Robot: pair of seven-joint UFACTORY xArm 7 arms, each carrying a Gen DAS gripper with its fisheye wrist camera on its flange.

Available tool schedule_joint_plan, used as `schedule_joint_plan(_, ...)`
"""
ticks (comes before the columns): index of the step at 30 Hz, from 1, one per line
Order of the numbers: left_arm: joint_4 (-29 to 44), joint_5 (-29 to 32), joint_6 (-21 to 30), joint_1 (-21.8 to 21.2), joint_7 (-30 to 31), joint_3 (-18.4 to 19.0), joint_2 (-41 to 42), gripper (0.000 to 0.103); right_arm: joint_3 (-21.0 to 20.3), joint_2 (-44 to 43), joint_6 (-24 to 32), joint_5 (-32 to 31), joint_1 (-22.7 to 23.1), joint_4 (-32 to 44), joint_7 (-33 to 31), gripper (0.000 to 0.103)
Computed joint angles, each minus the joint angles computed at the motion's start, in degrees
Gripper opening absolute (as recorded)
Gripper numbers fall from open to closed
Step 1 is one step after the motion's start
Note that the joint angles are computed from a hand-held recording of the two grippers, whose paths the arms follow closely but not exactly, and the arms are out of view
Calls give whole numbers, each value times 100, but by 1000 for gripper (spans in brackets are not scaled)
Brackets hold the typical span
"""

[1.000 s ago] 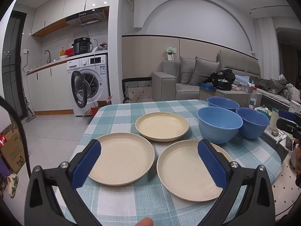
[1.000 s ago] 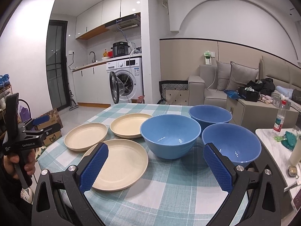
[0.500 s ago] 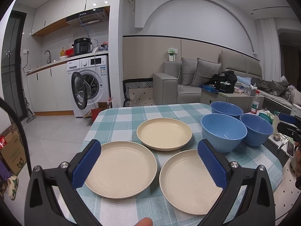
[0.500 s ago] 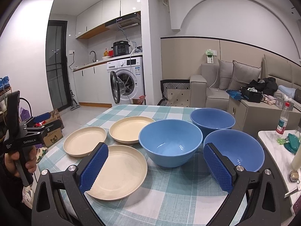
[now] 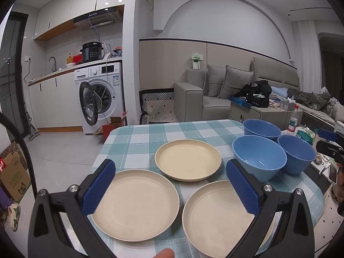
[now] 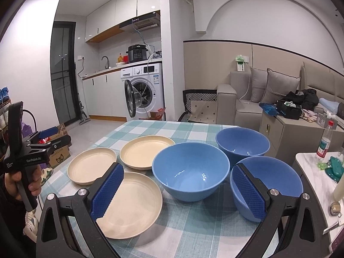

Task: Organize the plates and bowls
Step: 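Move the right tool toward the large cream plate beside the blue bowls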

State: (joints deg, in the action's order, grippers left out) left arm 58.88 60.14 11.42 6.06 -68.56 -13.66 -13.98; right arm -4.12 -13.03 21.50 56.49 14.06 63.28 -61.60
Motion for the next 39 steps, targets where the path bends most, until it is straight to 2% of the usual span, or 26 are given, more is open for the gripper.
schedule_joint_plan(7, 170, -123, 74, -103, 100, 105, 182, 103, 102, 300, 136, -238, -116, 408, 213, 103)
schedule_joint_plan(39, 1491, -1339, 583, -979, 1558, 987, 1310, 103, 907, 1948, 865, -1357, -966, 2580, 1411, 103)
